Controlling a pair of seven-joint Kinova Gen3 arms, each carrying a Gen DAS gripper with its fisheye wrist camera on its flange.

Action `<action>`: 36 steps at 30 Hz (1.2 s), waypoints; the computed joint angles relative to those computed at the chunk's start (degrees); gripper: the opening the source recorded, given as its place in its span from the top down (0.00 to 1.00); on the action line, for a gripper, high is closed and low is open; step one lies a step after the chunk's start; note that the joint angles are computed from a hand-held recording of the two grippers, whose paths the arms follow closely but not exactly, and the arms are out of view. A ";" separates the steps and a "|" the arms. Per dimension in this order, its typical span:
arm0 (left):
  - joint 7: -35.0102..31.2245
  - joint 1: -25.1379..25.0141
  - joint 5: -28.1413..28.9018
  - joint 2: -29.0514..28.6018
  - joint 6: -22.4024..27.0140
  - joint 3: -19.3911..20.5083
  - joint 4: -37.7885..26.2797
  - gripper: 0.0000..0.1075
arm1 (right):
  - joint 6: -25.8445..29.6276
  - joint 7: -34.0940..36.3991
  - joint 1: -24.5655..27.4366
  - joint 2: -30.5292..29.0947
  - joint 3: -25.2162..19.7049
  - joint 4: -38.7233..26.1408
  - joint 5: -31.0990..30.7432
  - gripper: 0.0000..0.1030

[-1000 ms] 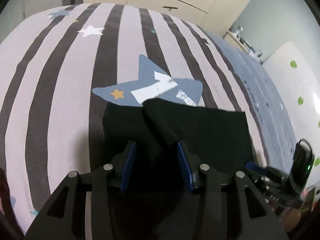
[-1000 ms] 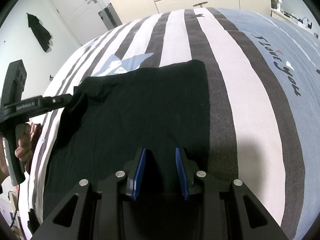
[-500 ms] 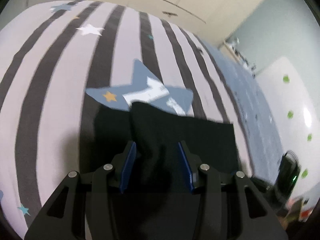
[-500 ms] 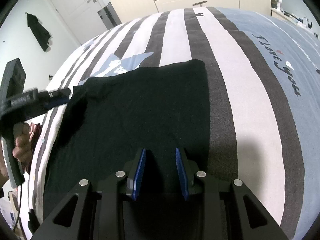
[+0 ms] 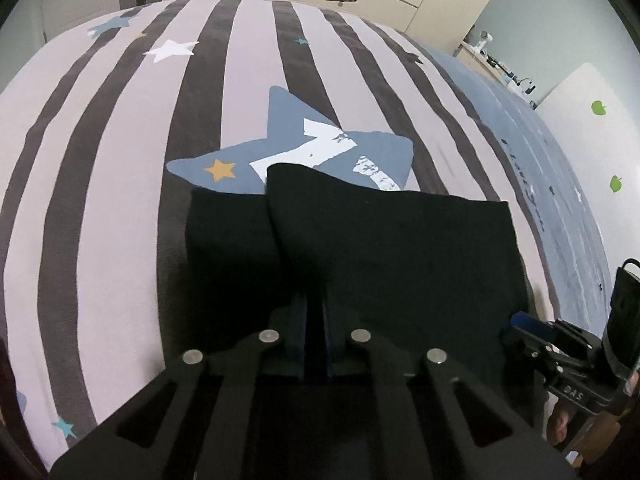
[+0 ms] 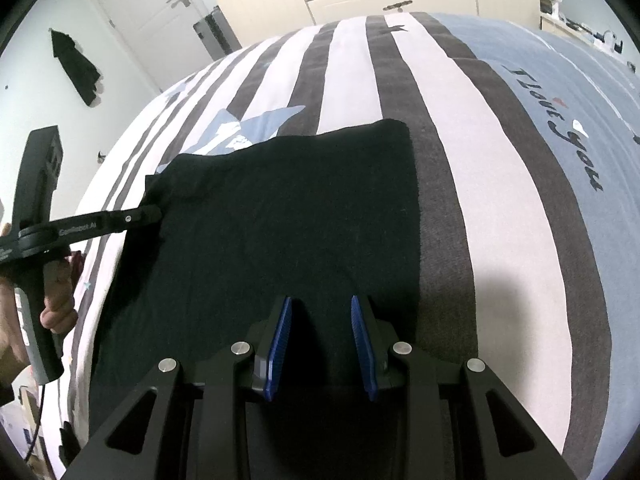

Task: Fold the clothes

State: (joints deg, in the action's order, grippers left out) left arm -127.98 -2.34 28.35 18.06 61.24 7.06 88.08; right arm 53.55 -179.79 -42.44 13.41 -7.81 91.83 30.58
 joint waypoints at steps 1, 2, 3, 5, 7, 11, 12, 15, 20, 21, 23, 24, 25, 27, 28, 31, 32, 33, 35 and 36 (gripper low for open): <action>-0.16 -0.34 0.35 -0.29 0.29 -0.03 0.08 0.96 | 0.00 -0.07 0.08 0.02 0.07 -0.06 -0.02 0.73; -0.44 -0.92 0.95 -0.40 0.76 -0.11 -0.02 0.96 | 0.25 0.06 0.14 0.16 0.14 -0.32 0.05 0.73; -0.70 -1.45 1.48 -0.53 1.24 -0.23 -0.15 0.96 | 0.50 0.47 0.37 0.38 0.23 -0.78 -0.05 0.73; -1.35 -2.06 1.62 -0.97 1.80 -0.53 -0.31 0.97 | 1.02 1.72 0.95 0.90 0.49 -1.89 -0.37 0.73; -1.95 -2.57 1.44 -1.37 2.44 -0.91 -0.14 0.97 | 1.60 3.42 1.64 1.50 0.85 -3.25 -0.81 0.72; -1.85 -3.06 -0.16 -2.57 1.18 -2.30 1.71 0.99 | 3.46 7.36 3.16 3.32 1.81 -6.84 -2.39 0.72; -1.21 -3.09 -0.45 -2.46 0.68 -2.58 1.81 1.00 | 3.77 8.27 3.63 3.76 2.06 -7.64 -3.06 0.72; 2.17 -3.68 -1.41 -1.26 -0.62 -3.42 1.15 1.00 | 4.72 11.48 5.37 5.31 2.65 -9.96 -5.92 0.71; -0.22 -7.42 3.45 -0.03 2.14 -2.07 0.01 1.00 | 6.04 13.12 5.43 6.06 3.97 -11.64 -6.53 0.71; -0.86 -7.72 4.52 0.07 2.64 -1.74 -0.17 0.97 | 6.20 13.01 5.30 5.94 4.16 -11.63 -6.39 0.71; -1.01 -6.93 4.76 0.67 3.01 -1.29 -1.07 0.82 | 7.10 12.74 4.81 5.80 4.47 -11.60 -5.56 0.71; -0.69 -6.26 4.29 0.90 2.81 -1.24 -1.45 0.74 | 7.22 12.56 4.78 5.59 4.54 -11.34 -5.34 0.71; -0.40 -5.62 3.86 1.10 2.47 -1.15 -1.79 0.71 | 7.32 12.37 4.78 5.38 4.58 -11.08 -5.12 0.71; 0.64 -4.36 3.06 1.50 1.24 -1.07 -2.32 0.66 | 7.03 11.12 4.78 5.11 4.67 -10.50 -4.85 0.71; 1.53 -3.72 2.52 1.83 0.68 -1.07 -2.68 0.65 | 6.70 10.85 5.06 4.77 4.58 -10.04 -5.08 0.71; 3.89 -1.57 -0.36 2.20 -1.46 -1.12 -2.91 0.65 | 6.37 10.72 5.66 4.47 4.21 -9.61 -5.55 0.71; 4.41 -0.58 -2.02 1.98 -2.56 -1.16 -2.57 0.65 | 6.32 11.11 5.98 4.53 4.08 -9.87 -5.88 0.71; 4.52 0.00 -3.45 1.81 -3.08 -1.13 -2.39 0.66 | 6.31 11.42 6.14 4.59 4.00 -10.02 -6.05 0.71; 3.77 0.37 -5.07 1.54 -3.34 -0.74 -2.08 0.80 | 5.82 11.46 6.35 4.38 4.01 -9.70 -6.13 0.71; 3.49 0.60 -5.68 1.48 -3.41 -0.60 -1.93 0.93 | 5.50 11.65 6.65 4.29 3.97 -9.52 -6.49 0.71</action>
State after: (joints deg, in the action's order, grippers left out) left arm -124.49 -1.75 22.67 19.55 57.83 6.46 86.16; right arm 59.05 -168.14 -35.79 17.69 -3.84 82.32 24.09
